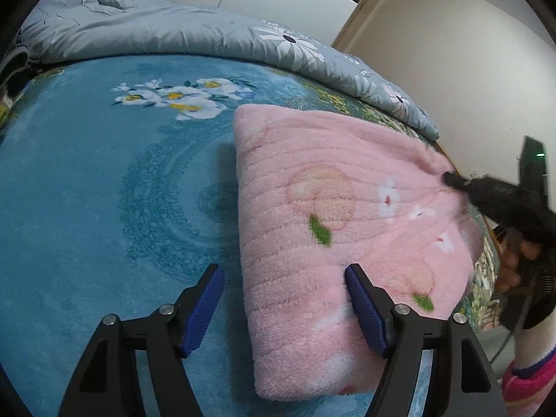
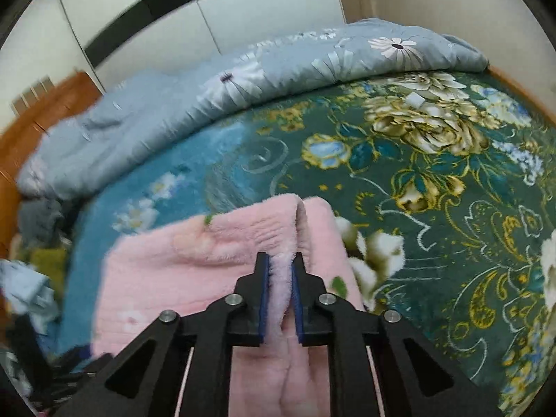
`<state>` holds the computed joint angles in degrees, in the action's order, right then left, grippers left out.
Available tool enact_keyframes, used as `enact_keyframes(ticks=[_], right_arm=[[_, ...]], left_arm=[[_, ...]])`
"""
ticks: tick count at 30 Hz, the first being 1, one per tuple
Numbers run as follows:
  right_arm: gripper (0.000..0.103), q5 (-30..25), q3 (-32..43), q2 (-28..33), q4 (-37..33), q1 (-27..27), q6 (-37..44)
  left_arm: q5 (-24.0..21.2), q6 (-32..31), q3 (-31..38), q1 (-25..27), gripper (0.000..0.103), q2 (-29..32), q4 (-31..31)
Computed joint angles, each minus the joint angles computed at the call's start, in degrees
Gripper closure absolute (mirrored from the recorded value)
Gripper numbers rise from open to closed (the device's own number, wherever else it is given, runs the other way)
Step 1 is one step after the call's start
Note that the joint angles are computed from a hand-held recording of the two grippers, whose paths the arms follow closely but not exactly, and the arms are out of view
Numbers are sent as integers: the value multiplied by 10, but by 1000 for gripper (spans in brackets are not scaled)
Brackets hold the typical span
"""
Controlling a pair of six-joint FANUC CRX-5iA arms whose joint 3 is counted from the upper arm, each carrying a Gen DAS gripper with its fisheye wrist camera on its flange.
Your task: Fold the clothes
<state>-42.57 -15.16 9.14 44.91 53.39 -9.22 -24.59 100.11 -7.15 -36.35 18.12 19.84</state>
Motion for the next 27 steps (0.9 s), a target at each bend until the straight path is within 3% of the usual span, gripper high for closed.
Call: enact_keyframes(ticks=[2, 4, 8, 12, 14, 17, 23, 27], right_arm=[[64, 1, -26, -24, 33, 10, -35], [57, -16, -56, -52, 57, 31, -64], [46, 32, -120, -97, 52, 48, -117], [44, 97, -161, -105, 41, 50, -171], [42, 131, -181, -102, 71, 39, -225], [40, 195, -222, -104, 189, 5, -372], [39, 246, -263, -116, 357, -46, -561], [39, 282, -275, -118, 530, -101, -724]], left_arm=[[-6, 16, 7, -1, 28, 0, -17], [-9, 28, 11, -1, 28, -1, -29], [-12, 37, 11, 1, 28, -7, -36], [-21, 65, 14, 0, 28, -18, -61], [-25, 80, 16, 0, 28, -25, -77], [-31, 103, 19, -1, 28, -35, -103], [-45, 155, 26, 0, 28, -52, -154], [-46, 142, 18, 4, 28, -52, -124]])
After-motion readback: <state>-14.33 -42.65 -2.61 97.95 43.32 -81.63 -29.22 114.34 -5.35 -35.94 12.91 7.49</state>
